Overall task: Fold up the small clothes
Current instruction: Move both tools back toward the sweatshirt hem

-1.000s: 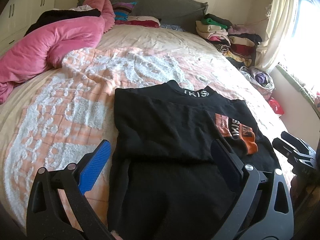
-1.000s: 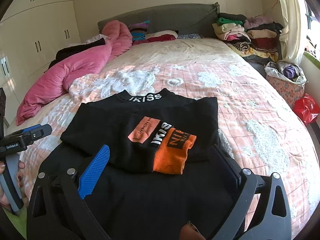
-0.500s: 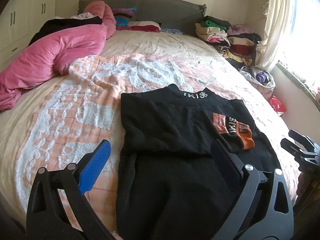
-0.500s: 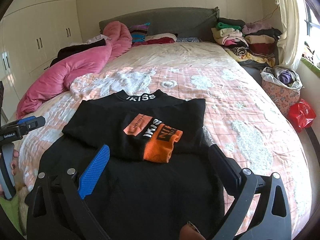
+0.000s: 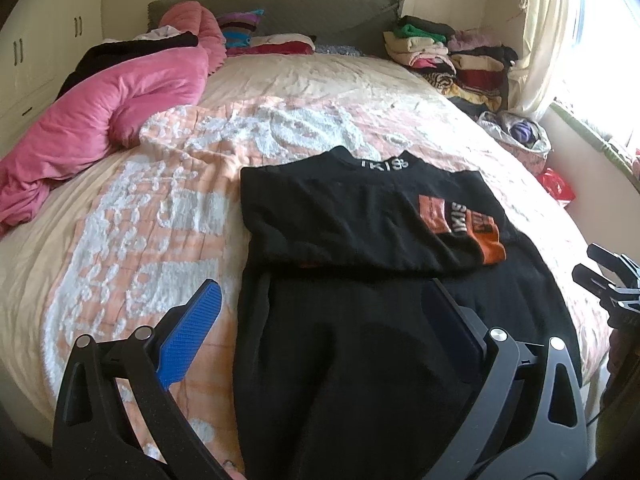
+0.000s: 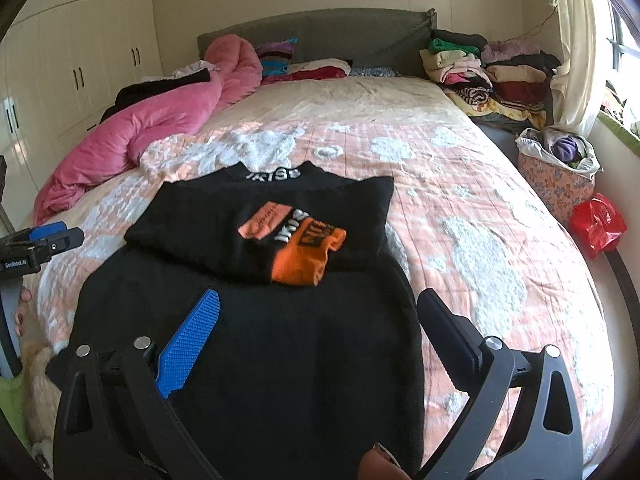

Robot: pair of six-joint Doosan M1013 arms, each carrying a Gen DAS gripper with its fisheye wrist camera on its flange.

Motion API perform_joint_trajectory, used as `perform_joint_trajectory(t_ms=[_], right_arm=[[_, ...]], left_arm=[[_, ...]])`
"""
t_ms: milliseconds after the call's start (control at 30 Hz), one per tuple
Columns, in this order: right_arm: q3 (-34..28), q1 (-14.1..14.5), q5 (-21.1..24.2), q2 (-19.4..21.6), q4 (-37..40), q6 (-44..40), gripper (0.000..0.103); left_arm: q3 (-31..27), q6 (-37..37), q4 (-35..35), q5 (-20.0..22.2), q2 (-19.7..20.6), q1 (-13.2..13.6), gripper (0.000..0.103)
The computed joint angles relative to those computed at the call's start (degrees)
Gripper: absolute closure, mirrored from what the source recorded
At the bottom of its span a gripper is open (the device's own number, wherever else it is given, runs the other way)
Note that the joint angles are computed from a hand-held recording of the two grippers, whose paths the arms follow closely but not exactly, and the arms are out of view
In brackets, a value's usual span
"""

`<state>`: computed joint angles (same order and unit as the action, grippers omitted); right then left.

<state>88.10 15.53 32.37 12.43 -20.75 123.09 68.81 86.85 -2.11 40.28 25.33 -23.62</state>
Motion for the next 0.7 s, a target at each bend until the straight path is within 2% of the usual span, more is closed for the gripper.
perform_joint_trajectory(t_ms=[300,700], right_arm=[[2.52,-0.24,1.14,-1.29,1.53,-1.09,0.004],[5.63,-0.61,2.46,-2.77,4.48,-4.06,0.004]], left_arm=[[1.74,0.09,1.98,1.84,-0.90,-0.55,0.009],[5.14,1.70,0.09,7.17,-2.79,0.98,0.009]])
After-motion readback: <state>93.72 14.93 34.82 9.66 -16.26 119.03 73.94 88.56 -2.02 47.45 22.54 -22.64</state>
